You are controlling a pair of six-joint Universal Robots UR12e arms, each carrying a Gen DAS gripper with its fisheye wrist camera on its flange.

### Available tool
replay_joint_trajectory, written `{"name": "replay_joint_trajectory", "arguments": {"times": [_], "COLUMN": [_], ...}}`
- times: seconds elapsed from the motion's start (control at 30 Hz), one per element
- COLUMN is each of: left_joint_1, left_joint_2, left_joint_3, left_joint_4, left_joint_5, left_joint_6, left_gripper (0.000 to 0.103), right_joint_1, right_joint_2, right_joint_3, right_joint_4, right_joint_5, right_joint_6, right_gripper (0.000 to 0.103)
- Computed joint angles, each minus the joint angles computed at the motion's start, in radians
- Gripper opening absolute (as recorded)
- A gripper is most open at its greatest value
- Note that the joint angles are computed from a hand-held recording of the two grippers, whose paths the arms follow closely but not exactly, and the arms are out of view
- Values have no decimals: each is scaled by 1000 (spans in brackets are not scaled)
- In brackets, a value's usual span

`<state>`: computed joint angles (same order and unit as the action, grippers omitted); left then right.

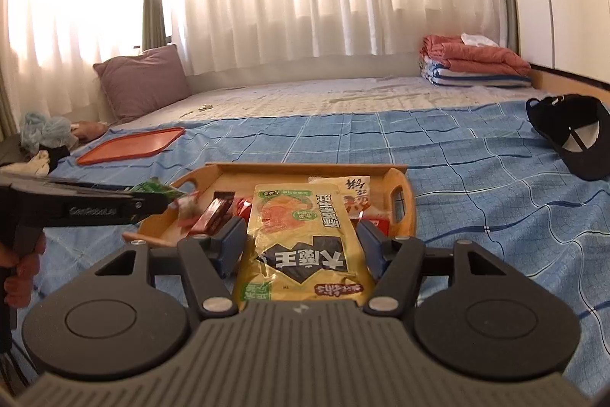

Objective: Organize snacks
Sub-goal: 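Carry the green packet and yellow bag over the wooden tray and lower them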

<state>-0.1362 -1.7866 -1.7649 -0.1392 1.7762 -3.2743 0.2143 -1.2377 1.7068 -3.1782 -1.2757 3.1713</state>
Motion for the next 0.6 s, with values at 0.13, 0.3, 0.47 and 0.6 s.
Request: {"name": "replay_joint_trajectory", "arguments": {"times": [0.13, 0.3, 0.47, 0.6], "left_joint_1": [15, 39, 58, 69], "left_joint_2": [-18, -45, -81, -115], "left_joint_3": [43, 103, 162, 204], "left_joint_4": [-21, -71, -109, -120], "left_joint_5": [-6, -30, -27, -25], "left_joint_6": [-7, -45, -84, -81], "left_gripper": [36, 36, 36, 36], "right_joint_1": [-7, -4, 2, 11], "right_joint_2": [25, 62, 111, 150], "right_joint_3": [-71, -161, -260, -325], "right_joint_4": [74, 157, 258, 307], "right_joint_5": [0, -4, -3, -14], "right_joint_6": [60, 55, 71, 79], "right_gripper": [66, 66, 66, 66]}}
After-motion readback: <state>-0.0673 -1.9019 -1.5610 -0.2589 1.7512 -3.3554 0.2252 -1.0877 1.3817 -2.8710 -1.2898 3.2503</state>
